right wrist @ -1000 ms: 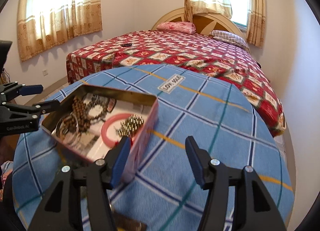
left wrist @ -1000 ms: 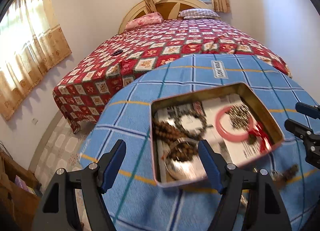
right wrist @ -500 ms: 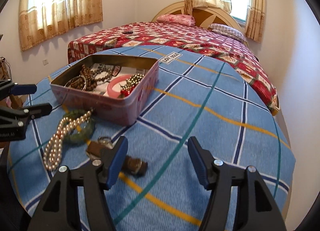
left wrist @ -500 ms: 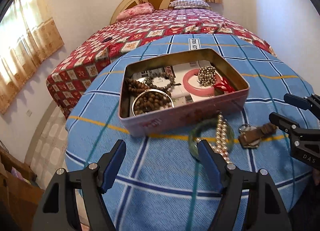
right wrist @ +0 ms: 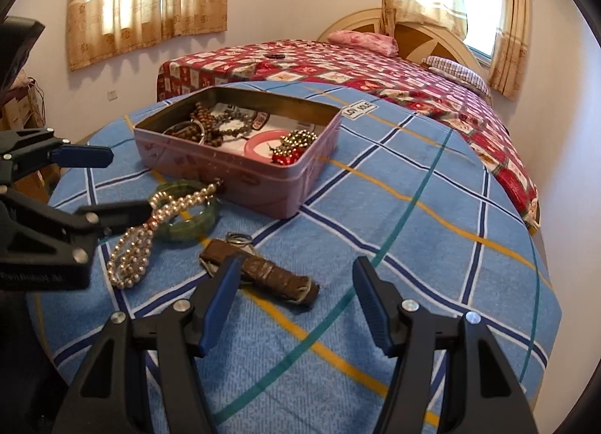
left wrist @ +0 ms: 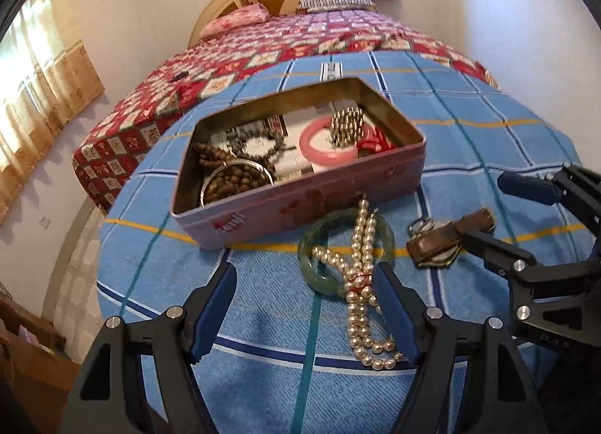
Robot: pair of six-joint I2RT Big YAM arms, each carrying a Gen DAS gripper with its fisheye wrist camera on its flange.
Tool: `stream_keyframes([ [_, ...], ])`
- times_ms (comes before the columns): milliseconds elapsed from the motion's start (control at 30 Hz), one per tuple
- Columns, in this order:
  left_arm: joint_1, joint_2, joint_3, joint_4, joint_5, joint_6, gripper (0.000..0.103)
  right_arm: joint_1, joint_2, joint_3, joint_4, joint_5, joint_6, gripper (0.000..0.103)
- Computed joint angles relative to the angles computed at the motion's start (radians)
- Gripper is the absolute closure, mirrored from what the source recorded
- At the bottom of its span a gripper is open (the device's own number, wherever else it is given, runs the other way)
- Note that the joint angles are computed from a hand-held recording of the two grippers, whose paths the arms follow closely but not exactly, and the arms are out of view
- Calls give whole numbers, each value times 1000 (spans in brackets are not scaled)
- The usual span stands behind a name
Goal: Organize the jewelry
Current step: 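Move the left gripper to the pearl necklace while the right approaches the brown leather watch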
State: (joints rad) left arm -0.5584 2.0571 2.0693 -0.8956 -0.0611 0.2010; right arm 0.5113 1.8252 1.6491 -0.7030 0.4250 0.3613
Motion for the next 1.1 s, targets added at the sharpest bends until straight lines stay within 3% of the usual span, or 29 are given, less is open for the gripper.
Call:
stream_keyframes([
  [200,16,49,50,-50,-48,-12,28,-13,10,8,-46,7,58,40],
  [400,46,55,54,-49,31,-31,31,-17,1,5,-49,-3,78,40],
  [433,47,54,51,-49,43,-29,37,-14,-3,3,-34,-9,67,40],
  [500,52,55,56,-61,93,-14,69,-9,0,11,-19,-11,41,39],
  [600,52,56,59,-66,106,5,87,-9,20,46,-19,-10,15,38],
  [767,69,68,84,-88,123,-5,90,-19,68,111,-62,-98,-49,39],
  [933,88,89,123,-101,104,-17,90,-21,51,96,-89,-119,-58,42],
  [1033,98,98,139,-107,101,-25,90,-17,53,115,-166,-80,-41,59],
  [1100,100,98,140,-106,94,-25,90,-24,44,107,-183,-105,-10,63],
])
